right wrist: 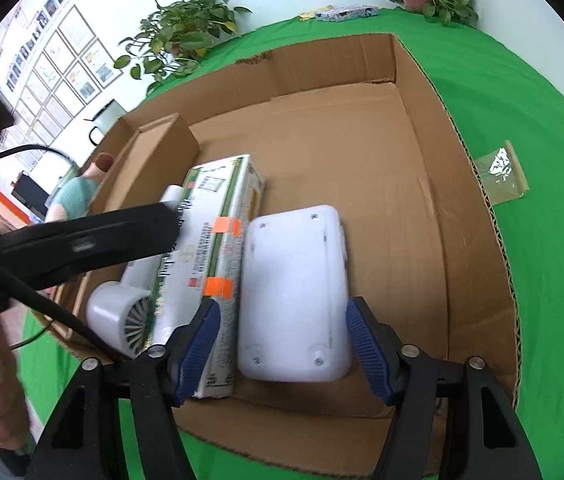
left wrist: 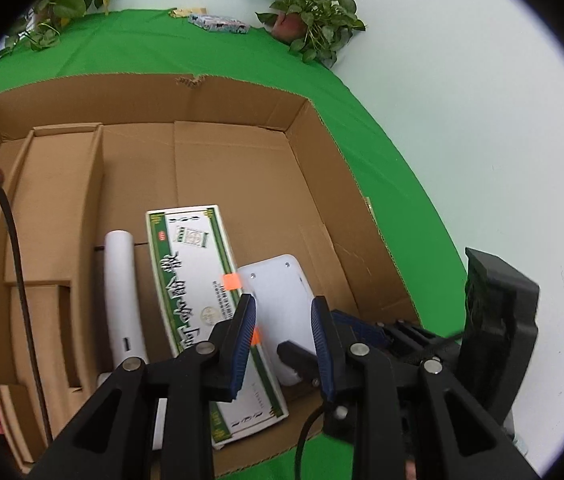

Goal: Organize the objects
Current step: 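Lower the white device beside the medicine box in the large box, then open both grippers and withdraw them from the white device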

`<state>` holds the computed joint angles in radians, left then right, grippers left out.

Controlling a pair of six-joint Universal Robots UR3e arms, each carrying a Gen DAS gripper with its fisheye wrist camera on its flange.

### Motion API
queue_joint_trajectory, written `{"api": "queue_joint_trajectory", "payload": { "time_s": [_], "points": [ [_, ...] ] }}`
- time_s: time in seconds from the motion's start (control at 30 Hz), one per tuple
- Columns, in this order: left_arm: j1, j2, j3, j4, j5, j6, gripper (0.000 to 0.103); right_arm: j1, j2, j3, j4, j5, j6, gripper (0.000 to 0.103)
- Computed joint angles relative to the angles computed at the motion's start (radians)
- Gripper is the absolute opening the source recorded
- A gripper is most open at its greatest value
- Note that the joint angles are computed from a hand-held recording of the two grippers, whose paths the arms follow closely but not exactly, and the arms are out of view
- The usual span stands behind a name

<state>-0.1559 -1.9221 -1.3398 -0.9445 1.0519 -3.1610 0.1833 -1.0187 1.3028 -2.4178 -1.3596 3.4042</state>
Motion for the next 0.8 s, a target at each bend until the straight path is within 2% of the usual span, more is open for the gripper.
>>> {"api": "queue_joint_trajectory", "payload": {
  "time_s": [0.1,0.17,0.27,0.33,0.37,0.4,0.43,0.47,0.5,0.53,0.57,0.67,0.73,0.8],
  "points": [
    [0.037,0.035,-0.019,-0.017,-0.012,0.025,0.026,-0.011,-0.010,0.013,-0.001,0.044,0.002,0.060],
    [0.058,0.070,-0.057,-0.008,-0.017,0.032,0.026,0.005,-0.010,0.005,0.014,0.020,-0.004,0.060],
    [0.066,0.087,-0.114,0.078,0.001,0.017,0.026,0.035,-0.004,-0.018,0.035,-0.027,-0.009,0.061],
    [0.062,0.118,-0.162,0.153,0.060,0.008,0.027,0.044,-0.006,-0.023,0.041,-0.044,-0.003,0.061],
    [0.049,0.152,-0.203,0.211,0.132,0.010,0.027,0.051,-0.009,-0.023,0.039,-0.059,0.006,0.063],
    [0.035,0.181,-0.242,0.270,0.202,0.004,0.028,0.060,-0.015,-0.021,0.033,-0.079,0.018,0.071],
    [0.018,0.226,-0.307,0.364,0.290,-0.001,0.034,0.071,-0.029,-0.012,0.016,-0.105,0.033,0.077],
    [0.009,0.261,-0.363,0.444,0.357,-0.005,0.040,0.080,-0.042,0.001,-0.004,-0.121,0.045,0.091],
    [0.002,0.292,-0.404,0.500,0.407,-0.009,0.056,0.093,-0.066,0.033,-0.048,-0.145,0.057,0.100],
    [-0.010,0.333,-0.487,0.622,0.489,-0.021,0.078,0.113,-0.093,0.071,-0.109,-0.184,0.066,0.103],
    [-0.011,0.357,-0.541,0.708,0.535,-0.029,0.089,0.144,-0.124,0.124,-0.202,-0.234,0.071,0.102],
    [-0.017,0.406,-0.711,0.950,0.654,-0.018,0.089,0.239,-0.158,0.238,-0.432,-0.367,0.090,0.102],
    [-0.014,0.394,-0.757,0.998,0.681,0.004,0.089,0.314,-0.126,0.264,-0.542,-0.477,0.093,0.102],
    [-0.015,0.353,-0.793,1.036,0.703,0.029,0.089,0.365,-0.081,0.252,-0.591,-0.561,0.084,0.102]
  ]
}}
